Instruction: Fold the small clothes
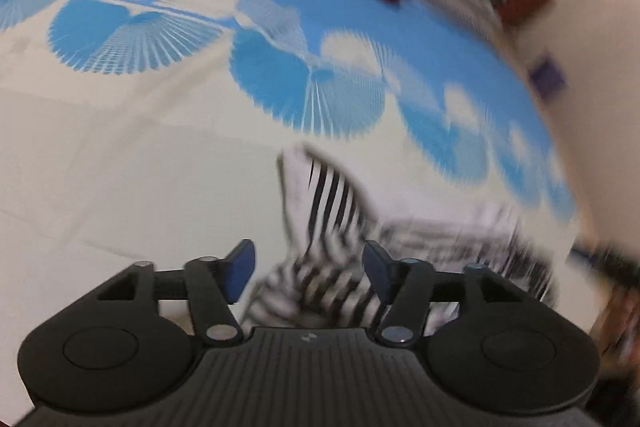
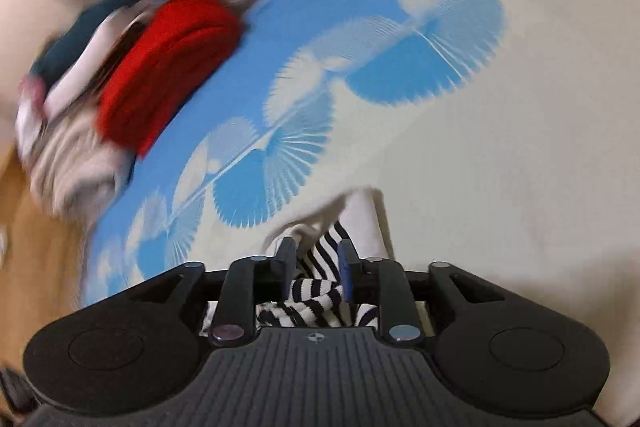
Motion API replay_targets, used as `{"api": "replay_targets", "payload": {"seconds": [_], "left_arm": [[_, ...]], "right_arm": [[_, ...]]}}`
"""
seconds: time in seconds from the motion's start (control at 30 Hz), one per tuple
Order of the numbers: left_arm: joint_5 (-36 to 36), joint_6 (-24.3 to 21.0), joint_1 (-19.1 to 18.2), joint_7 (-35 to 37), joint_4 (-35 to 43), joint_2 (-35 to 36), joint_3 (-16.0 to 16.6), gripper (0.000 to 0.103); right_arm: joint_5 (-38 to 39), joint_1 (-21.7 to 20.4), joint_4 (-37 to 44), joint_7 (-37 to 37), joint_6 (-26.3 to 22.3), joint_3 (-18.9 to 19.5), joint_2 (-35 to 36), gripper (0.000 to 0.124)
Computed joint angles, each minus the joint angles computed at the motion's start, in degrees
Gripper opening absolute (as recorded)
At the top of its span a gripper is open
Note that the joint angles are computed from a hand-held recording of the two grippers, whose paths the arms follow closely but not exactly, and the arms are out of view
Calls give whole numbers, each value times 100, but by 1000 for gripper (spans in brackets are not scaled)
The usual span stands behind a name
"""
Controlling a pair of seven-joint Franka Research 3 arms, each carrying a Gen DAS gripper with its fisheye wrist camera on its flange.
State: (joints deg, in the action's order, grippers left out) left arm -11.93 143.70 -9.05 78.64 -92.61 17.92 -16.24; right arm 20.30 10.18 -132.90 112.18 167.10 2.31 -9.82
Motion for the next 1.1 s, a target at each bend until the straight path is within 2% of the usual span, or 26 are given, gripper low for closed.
{"api": "replay_targets", "payload": {"seconds": [0.03, 0.07, 0.13, 0.2, 0.27, 0.37, 0.5, 0.63, 0.73, 0.77, 0.83, 0.87, 0.9, 0.93, 0.97, 1.0, 1.07, 1.1], "left_arm": [[54, -145, 16, 256, -26, 4, -43, 70], [112, -304, 4, 426, -40, 8, -63, 74], [320, -672, -76, 734, -27, 28, -72, 74], [424, -633, -142, 1031, -224, -68, -86, 76], [683, -592, -287, 965, -187, 6, -3, 77], [1127, -496, -500, 542, 120, 270, 132, 77], [1505, -280, -678, 119, 635, 688, 205, 76], [1635, -212, -759, -107, 1149, 1021, 164, 76], [1663, -312, -791, -100, 1474, 1242, 129, 75], [1675, -389, -798, -62, 1571, 1306, 119, 72], [1556, -628, -733, 166, 1774, 1442, 18, 52], [1456, -762, -689, 292, 1872, 1508, -38, 27], [1383, -862, -663, 394, 1954, 1558, -65, 4], [1382, -822, -672, 423, 1958, 1553, -37, 4], [1392, -620, -678, 394, 1844, 1479, 4, 3], [1446, -227, -700, 207, 1637, 1338, 100, 3], [1540, 750, -731, -413, 1137, 1041, 295, 3], [1683, 1268, -831, -1008, 954, 948, 516, 3]], "right_arm": [[-80, 63, 5, -360, -139, -39, -24, 47], [-35, 183, -5, -866, -329, -111, -60, 50], [-370, 140, -125, -1210, -481, -19, -134, 51], [-894, 36, -153, -1332, -880, 113, -156, 52], [-1403, -3, -120, -1510, -1136, 219, -106, 52], [-2497, -188, -53, -1128, -1033, 466, 50, 52], [-3554, -290, 124, -559, -646, 538, 287, 52], [-3982, -169, 477, -343, -347, 422, 680, 52], [-3887, 9, 663, -463, -325, 268, 890, 51], [-3736, 68, 718, -625, -350, 226, 957, 50], [-3424, 166, 816, -981, -420, 159, 1071, 46], [-3279, 204, 831, -1134, -425, 131, 1095, 42], [-3042, 234, 850, -1370, -435, 115, 1118, 28], [-2770, 261, 875, -1606, -445, 111, 1137, 9], [-2390, 275, 895, -1924, -435, 113, 1142, 5], [-2122, 287, 884, -2075, -332, 102, 1119, 5], [-2102, 281, 791, -1564, 289, 13, 1042, 4], [-2200, 252, 733, -1126, 680, -35, 1010, 4]]}}
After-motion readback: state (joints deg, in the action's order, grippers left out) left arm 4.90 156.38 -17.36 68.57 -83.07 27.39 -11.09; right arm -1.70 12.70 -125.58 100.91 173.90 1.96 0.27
